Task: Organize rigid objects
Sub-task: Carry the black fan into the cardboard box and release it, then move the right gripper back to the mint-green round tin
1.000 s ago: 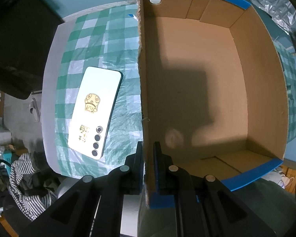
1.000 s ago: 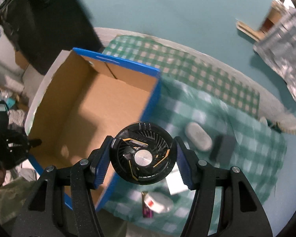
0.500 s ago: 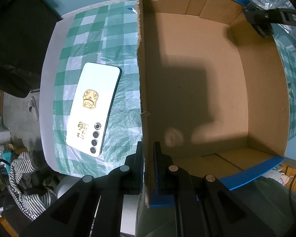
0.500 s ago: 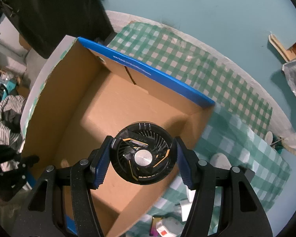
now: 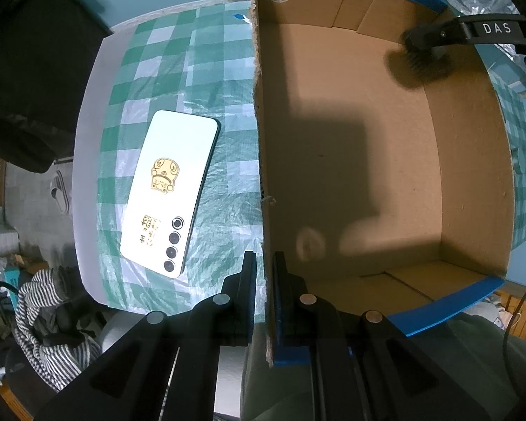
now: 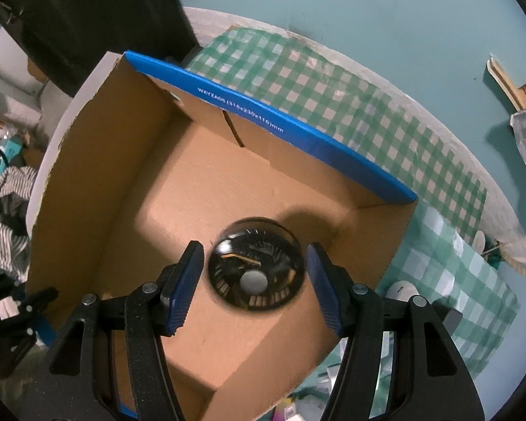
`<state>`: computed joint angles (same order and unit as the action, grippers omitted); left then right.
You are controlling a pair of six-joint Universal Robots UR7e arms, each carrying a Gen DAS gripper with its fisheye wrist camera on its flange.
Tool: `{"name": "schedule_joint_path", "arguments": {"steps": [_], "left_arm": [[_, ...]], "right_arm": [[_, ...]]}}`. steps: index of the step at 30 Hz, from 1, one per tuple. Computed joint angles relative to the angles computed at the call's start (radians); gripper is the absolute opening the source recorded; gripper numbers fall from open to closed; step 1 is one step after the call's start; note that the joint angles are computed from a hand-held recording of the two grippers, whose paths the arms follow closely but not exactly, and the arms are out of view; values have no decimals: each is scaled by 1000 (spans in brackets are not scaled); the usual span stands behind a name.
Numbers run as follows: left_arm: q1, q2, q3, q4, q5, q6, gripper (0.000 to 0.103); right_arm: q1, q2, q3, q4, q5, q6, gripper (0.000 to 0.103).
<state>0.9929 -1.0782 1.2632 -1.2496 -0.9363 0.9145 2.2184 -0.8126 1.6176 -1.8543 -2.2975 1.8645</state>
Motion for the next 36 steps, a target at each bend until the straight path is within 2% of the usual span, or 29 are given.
{"name": "schedule_joint_path", "arguments": {"steps": [8, 16, 27, 33, 36], "left_arm": [[-1, 1, -10, 13, -9, 1, 9], [-4, 1, -19, 21, -20, 18, 9], [-4, 7, -26, 17, -15, 27, 9], [-9, -20, 19, -34, 1, 64, 7], [-8, -13, 7, -8, -4, 43, 7]], "right_arm": [[19, -1, -31, 68, -19, 62, 63], [71, 12, -87, 177, -24, 188, 65], [169, 15, -107, 323, 55, 474, 72], [222, 13, -78, 338, 134, 630, 73], [249, 7, -42, 316, 170, 720, 73]]}}
